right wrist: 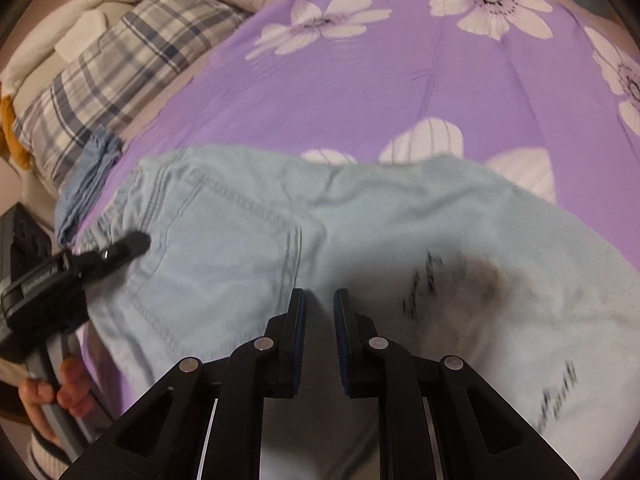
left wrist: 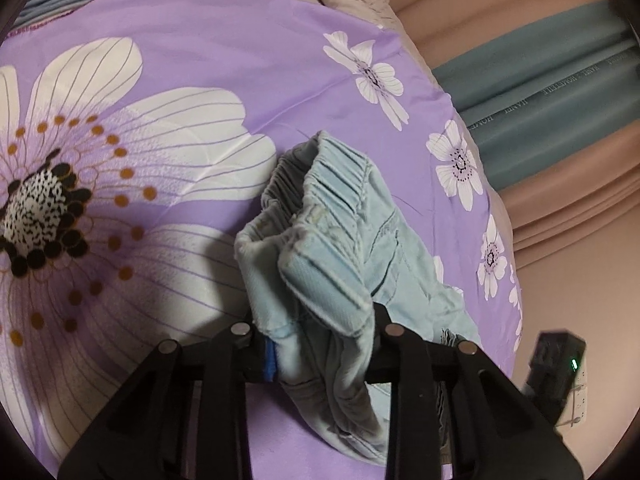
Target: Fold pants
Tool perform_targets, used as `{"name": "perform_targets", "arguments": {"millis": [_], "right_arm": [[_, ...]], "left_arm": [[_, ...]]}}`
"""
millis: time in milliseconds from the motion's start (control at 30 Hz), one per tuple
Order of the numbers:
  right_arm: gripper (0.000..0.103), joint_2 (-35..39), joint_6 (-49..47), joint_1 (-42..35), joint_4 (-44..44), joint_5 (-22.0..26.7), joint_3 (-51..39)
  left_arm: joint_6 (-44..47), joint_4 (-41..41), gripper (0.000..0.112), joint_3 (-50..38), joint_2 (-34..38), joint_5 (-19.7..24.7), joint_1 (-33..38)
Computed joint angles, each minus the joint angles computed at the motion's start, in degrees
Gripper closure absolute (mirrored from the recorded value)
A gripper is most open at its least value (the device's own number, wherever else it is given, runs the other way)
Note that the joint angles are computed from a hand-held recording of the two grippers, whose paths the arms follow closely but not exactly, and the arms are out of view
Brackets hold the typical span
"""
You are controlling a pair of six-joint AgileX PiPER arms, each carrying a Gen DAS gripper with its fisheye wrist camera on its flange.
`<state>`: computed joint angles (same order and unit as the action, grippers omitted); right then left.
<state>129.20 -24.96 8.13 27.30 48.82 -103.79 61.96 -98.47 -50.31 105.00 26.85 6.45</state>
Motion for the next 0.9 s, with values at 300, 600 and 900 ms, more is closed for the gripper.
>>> {"name": "perform_targets", "arguments": {"millis": [300, 600, 900], "right_arm": [[0.087, -19.2, -14.3, 2.8, 2.2, -13.8, 32.7], [0.087, -19.4, -26.2, -6.2, 18.0, -4.0, 33.4], [0.064, -21.4, -37.9, -19.9, 33.7, 4.1, 36.8]], "left_arm": [[-6.0, 6.5, 0.085, -0.9, -1.4, -3.8, -2.2], [-15.8, 18.1, 0.091, -2.2, -11.2, -9.5, -9.3], [-41.2, 48.2, 0.092, -9.3, -14.0, -14.4, -23.1]]}}
